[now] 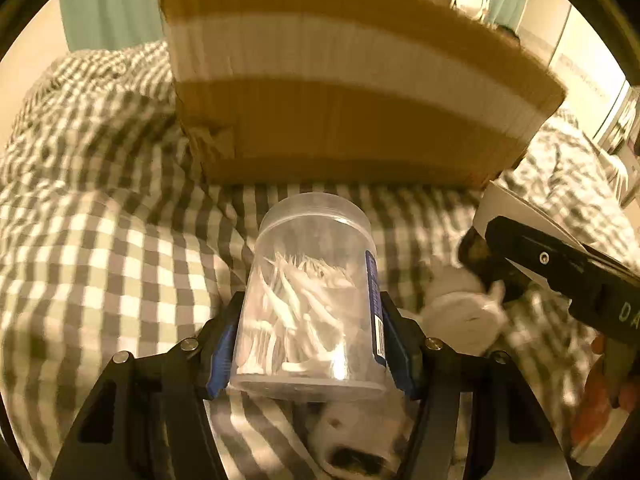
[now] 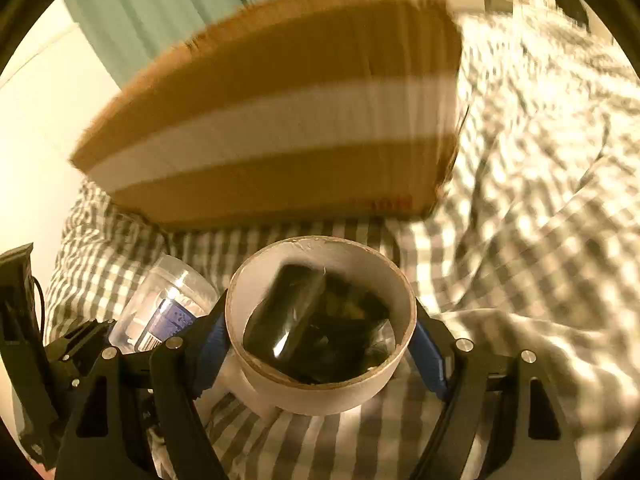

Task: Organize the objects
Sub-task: 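Carry the jar into the box with the left tool while the right tool drops the tape roll in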

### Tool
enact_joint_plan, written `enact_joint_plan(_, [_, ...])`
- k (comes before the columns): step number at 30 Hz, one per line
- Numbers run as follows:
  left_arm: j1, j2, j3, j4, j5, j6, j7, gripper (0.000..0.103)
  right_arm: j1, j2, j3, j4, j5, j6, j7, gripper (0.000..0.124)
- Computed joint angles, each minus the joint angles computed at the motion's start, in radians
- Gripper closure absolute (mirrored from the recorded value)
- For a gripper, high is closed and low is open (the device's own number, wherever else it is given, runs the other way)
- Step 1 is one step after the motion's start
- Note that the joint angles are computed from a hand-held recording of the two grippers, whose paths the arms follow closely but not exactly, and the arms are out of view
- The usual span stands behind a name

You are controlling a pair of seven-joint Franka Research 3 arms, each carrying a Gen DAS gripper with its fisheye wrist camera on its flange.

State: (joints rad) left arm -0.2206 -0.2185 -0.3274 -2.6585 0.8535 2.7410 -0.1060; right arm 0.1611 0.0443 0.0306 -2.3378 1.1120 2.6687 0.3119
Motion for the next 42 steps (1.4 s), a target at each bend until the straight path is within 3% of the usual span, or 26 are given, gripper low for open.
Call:
enact_joint_plan(4, [-0.017,-0.051,-0.02,-0.002,0.0,-0.024,-0.01,0.039,0.029,-0.095,0.013,-0.081,0.089,0.057,-0.084,0.046])
enact_joint_plan(12, [-0.06,-0.169,-0.065,0.023,-0.048,-0.131,0.024,0.039,0.07,-0.225,-0.038,-0.14,0.184,0.075,-0.193,0.046])
enact_joint_plan(17, [-0.065,-0.299,-0.052,0.017,-0.07,-0.18,0.091,0.039,0.084,-0.32,-0.066,-0.151,0.195,0.072,-0.211,0.046])
enact_joint_plan(25, [-0.002,-0.416,-0.035,0.071,-0.095,-0.205,0.241,0.039,0.111,-0.398,-0.093,-0.083,0.154,0.051,-0.196,0.046])
enact_joint_plan(30, [0.08,-0.334,0.005,0.169,-0.08,-0.155,0.348,0.039,0.122,-0.295,-0.087,0.079,0.102,0.023,-0.125,0.046])
enact_joint_plan(34, [0.152,-0.192,0.038,0.276,-0.067,-0.097,0.422,0.039,0.111,-0.144,-0.048,0.245,0.002,0.035,-0.01,0.046])
enact_joint_plan(38, [0.182,-0.031,0.06,0.393,-0.045,-0.106,0.493,0.039,0.09,0.053,-0.005,0.44,-0.148,0.037,0.15,0.046])
enact_joint_plan(42, [0.178,0.12,0.128,0.474,-0.112,-0.076,0.596,0.039,0.067,0.24,0.02,0.625,-0.308,-0.027,0.31,0.046])
